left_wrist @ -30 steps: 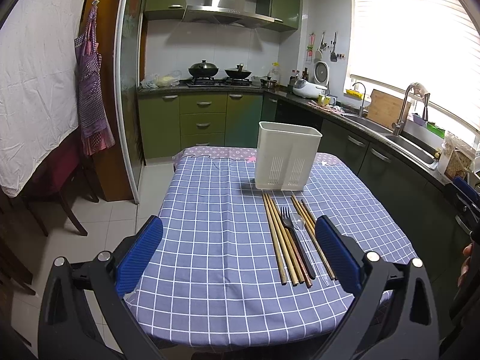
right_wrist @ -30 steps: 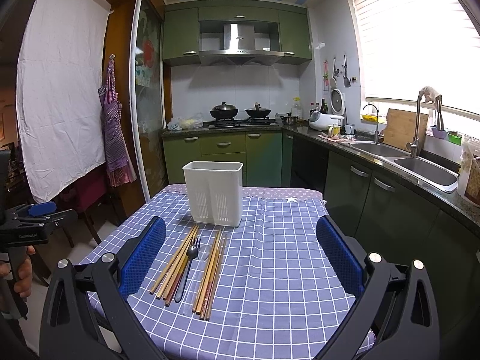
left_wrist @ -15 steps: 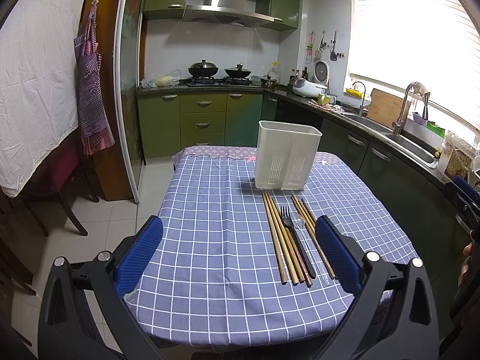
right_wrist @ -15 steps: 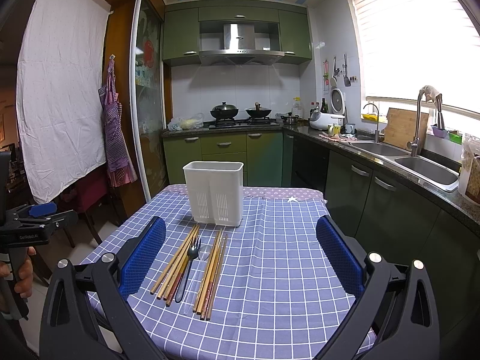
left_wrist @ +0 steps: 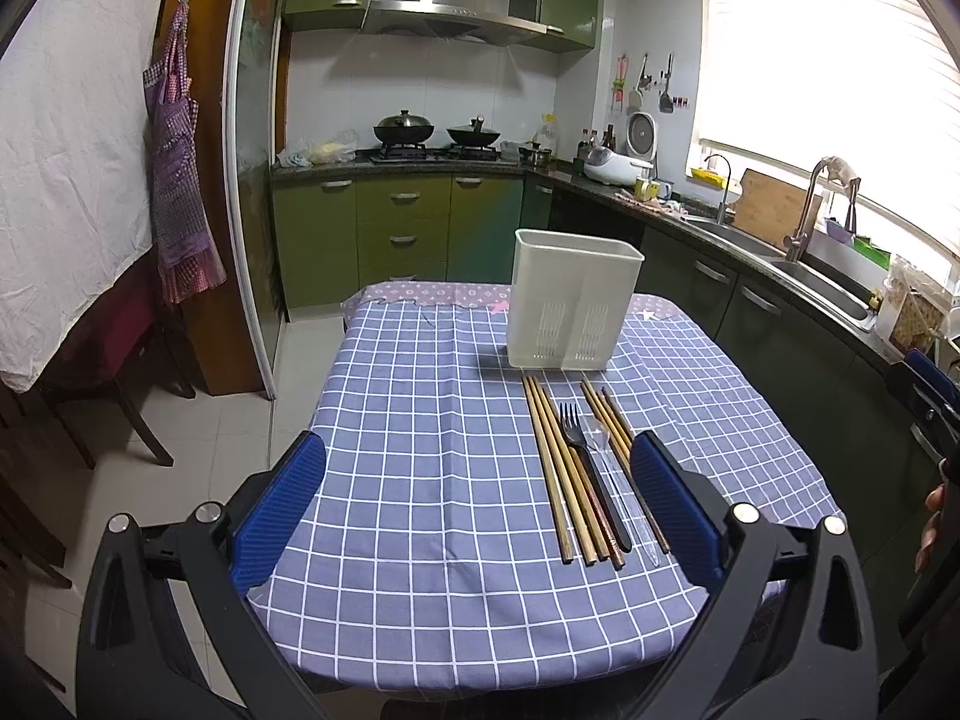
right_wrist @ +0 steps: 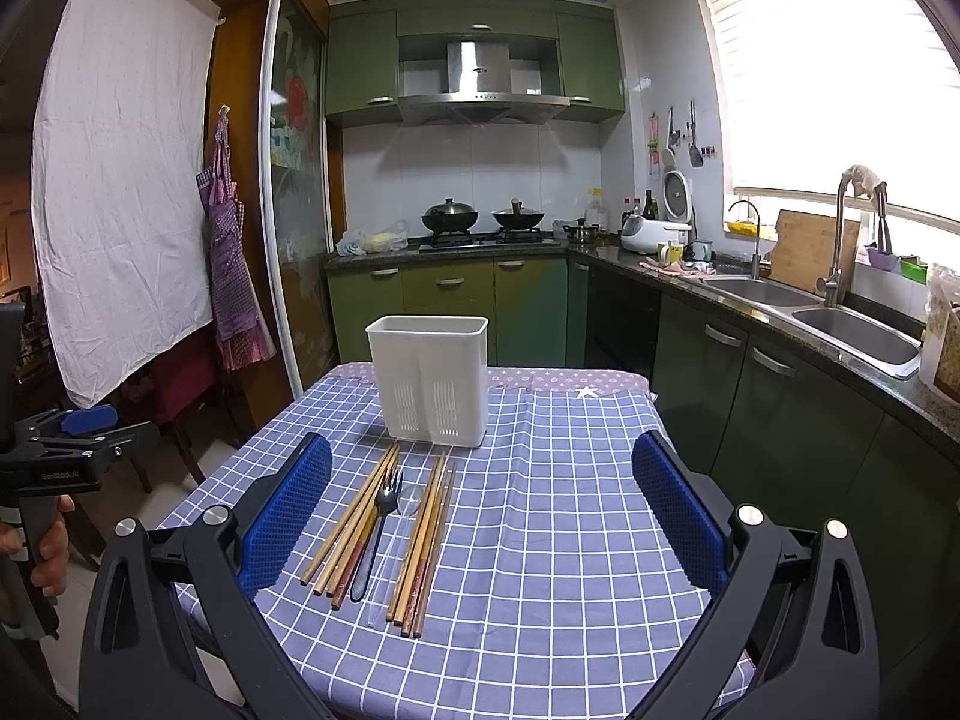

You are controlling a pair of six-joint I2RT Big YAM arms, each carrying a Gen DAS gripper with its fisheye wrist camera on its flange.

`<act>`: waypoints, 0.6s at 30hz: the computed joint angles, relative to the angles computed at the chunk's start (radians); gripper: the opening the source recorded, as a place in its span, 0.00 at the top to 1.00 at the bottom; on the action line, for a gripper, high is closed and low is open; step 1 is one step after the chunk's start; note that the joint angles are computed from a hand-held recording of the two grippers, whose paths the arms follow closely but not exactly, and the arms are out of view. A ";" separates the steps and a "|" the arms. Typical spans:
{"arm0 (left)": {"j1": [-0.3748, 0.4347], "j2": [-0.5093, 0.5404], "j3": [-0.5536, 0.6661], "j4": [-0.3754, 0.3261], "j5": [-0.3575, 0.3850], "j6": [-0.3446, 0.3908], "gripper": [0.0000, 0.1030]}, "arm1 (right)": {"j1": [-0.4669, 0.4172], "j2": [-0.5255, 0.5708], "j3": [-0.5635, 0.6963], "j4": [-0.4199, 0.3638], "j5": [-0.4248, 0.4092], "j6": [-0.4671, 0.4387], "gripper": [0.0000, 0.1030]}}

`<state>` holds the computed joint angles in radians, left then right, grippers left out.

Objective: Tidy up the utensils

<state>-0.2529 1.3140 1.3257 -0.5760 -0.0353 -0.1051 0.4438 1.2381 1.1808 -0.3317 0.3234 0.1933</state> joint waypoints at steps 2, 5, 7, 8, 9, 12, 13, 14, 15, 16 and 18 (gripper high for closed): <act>0.001 0.012 0.010 -0.011 0.007 -0.002 0.06 | -0.003 0.005 0.001 -0.003 -0.004 0.000 0.04; 0.003 0.036 0.032 -0.032 0.012 -0.005 0.06 | -0.013 0.015 0.006 -0.010 -0.021 0.006 0.04; 0.003 0.061 0.055 -0.053 0.017 -0.007 0.06 | -0.023 0.031 0.017 -0.025 -0.037 0.009 0.04; 0.002 0.073 0.068 -0.064 0.017 -0.006 0.06 | -0.031 0.043 0.026 -0.036 -0.052 0.009 0.04; 0.000 0.094 0.089 -0.083 0.015 -0.004 0.06 | -0.038 0.053 0.032 -0.045 -0.068 0.010 0.04; -0.005 0.177 0.190 -0.182 0.038 -0.002 0.06 | -0.076 0.103 0.078 -0.112 -0.139 0.018 0.04; -0.006 0.207 0.229 -0.221 0.054 -0.006 0.06 | -0.087 0.122 0.097 -0.137 -0.155 0.014 0.04; -0.007 0.232 0.262 -0.254 0.068 -0.012 0.06 | -0.096 0.137 0.112 -0.154 -0.166 0.008 0.04; -0.009 0.273 0.315 -0.305 0.091 -0.024 0.06 | -0.113 0.167 0.147 -0.200 -0.189 0.000 0.04; -0.013 0.310 0.362 -0.349 0.111 -0.030 0.06 | -0.127 0.191 0.173 -0.235 -0.213 0.000 0.04; -0.028 0.399 0.479 -0.459 0.138 -0.030 0.06 | -0.161 0.244 0.236 -0.328 -0.262 0.016 0.04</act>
